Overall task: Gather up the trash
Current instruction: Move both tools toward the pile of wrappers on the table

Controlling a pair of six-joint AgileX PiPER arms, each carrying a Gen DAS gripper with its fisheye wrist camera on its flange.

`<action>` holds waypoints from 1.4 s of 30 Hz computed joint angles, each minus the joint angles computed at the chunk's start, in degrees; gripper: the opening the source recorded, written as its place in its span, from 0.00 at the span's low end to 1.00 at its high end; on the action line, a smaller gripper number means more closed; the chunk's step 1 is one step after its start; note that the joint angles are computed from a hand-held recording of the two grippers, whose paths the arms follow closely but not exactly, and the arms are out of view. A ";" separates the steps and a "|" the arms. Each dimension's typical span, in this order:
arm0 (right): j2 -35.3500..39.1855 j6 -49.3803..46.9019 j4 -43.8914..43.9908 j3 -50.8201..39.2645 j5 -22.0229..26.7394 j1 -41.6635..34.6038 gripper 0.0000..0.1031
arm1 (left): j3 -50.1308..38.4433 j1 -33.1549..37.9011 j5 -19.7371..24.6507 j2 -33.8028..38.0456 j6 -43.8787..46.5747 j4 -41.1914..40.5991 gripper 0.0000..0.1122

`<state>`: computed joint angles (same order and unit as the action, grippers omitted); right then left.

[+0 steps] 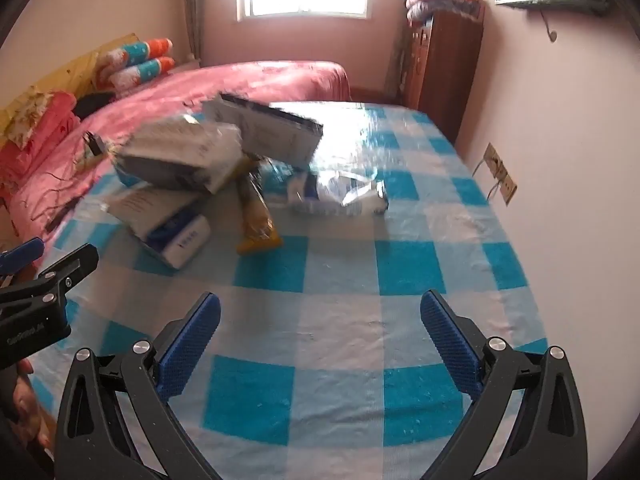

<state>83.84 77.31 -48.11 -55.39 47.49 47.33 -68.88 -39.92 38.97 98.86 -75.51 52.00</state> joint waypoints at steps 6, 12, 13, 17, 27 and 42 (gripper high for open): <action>-3.23 1.92 -1.45 -2.21 7.40 8.07 0.96 | 10.02 -3.89 2.63 -10.02 -7.44 5.84 0.88; -4.75 2.81 -3.01 -3.35 11.24 11.59 0.96 | 13.57 -6.18 6.24 -15.87 -9.37 7.75 0.88; -5.03 3.00 -3.23 -3.55 12.03 12.30 0.96 | 14.39 -6.82 7.03 -17.12 -10.02 8.25 0.88; -5.84 2.96 -3.62 -4.67 15.14 14.94 0.96 | 15.12 -7.85 8.93 -19.35 -9.61 8.35 0.88; -5.51 1.61 -2.57 -6.09 17.72 17.29 0.96 | 17.24 -7.27 6.60 -23.45 -5.72 6.14 0.88; -5.17 3.06 -3.67 -5.49 18.41 18.60 0.96 | 17.02 -6.55 5.38 -22.29 -4.55 4.33 0.88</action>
